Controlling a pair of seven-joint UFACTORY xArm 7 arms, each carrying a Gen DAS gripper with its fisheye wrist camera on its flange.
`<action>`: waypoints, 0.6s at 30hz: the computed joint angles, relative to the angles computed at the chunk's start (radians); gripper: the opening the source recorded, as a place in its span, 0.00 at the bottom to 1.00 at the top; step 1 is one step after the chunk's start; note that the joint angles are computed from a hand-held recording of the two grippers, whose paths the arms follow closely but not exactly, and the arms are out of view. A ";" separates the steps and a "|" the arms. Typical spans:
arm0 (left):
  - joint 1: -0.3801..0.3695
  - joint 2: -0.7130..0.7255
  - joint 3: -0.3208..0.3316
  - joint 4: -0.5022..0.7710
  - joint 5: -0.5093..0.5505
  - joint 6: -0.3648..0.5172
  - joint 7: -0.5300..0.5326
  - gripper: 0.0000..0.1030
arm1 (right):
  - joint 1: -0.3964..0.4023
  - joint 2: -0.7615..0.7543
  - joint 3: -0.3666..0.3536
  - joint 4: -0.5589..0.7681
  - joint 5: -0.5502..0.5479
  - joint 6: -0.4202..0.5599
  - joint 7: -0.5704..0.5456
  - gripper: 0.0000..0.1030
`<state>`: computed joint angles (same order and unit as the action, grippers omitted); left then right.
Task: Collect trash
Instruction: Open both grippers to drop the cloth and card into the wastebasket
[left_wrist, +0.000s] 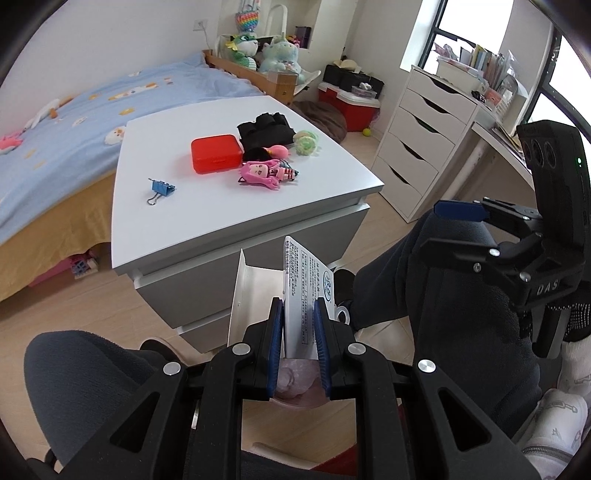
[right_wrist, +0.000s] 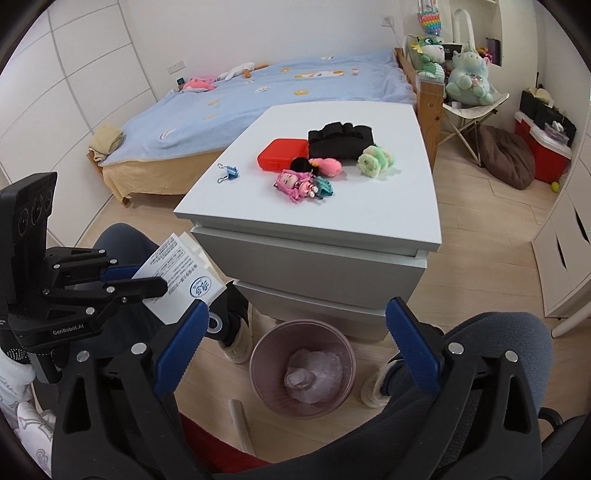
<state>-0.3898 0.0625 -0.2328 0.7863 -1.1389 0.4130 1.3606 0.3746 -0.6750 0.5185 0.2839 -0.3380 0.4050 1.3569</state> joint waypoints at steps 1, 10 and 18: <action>-0.001 -0.003 -0.001 -0.001 0.005 0.003 0.000 0.17 | 0.002 -0.012 -0.002 -0.001 0.000 0.010 -0.001 0.92; -0.010 -0.011 -0.002 0.003 0.013 0.036 0.020 0.27 | 0.014 -0.099 -0.005 -0.017 0.010 0.074 0.005 0.93; -0.017 0.011 -0.010 0.016 -0.058 -0.039 0.042 0.92 | 0.013 -0.110 -0.005 -0.022 0.013 0.077 0.009 0.94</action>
